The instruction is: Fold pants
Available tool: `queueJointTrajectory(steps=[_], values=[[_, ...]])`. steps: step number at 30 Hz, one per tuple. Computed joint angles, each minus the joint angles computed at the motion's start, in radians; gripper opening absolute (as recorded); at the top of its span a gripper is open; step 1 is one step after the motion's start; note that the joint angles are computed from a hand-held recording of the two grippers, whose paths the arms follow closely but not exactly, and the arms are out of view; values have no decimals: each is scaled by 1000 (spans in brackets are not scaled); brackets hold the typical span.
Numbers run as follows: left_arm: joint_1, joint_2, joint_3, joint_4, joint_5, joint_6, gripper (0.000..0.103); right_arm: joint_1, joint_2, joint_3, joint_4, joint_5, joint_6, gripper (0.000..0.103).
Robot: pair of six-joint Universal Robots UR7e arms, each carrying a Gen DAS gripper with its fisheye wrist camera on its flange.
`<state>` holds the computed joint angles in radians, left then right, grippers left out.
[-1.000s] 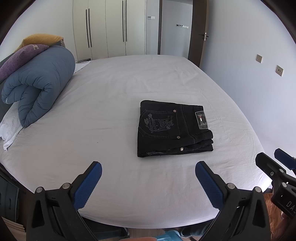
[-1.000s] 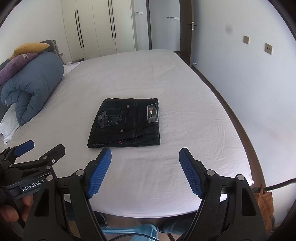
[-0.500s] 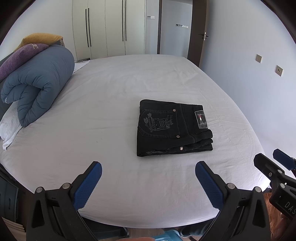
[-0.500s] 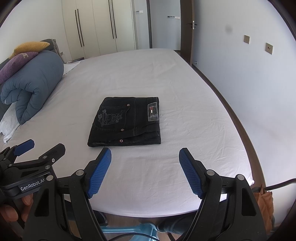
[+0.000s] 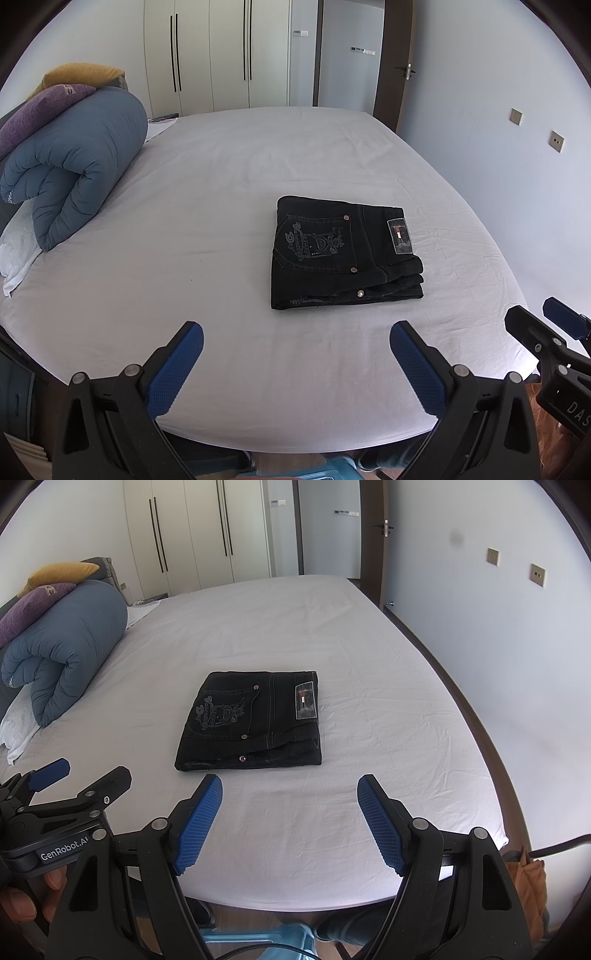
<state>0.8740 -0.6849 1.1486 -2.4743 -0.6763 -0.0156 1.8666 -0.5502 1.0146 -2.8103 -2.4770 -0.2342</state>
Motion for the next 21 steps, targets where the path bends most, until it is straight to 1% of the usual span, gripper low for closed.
queueJointTrajectory(steps=[14,21], values=[[9,-3,-6,37,-21,-30,103,-2,-5,16,4,6,8,75],[10,-3,0,25,-11,-22,103,-2,-13,30,10,7,20,75]])
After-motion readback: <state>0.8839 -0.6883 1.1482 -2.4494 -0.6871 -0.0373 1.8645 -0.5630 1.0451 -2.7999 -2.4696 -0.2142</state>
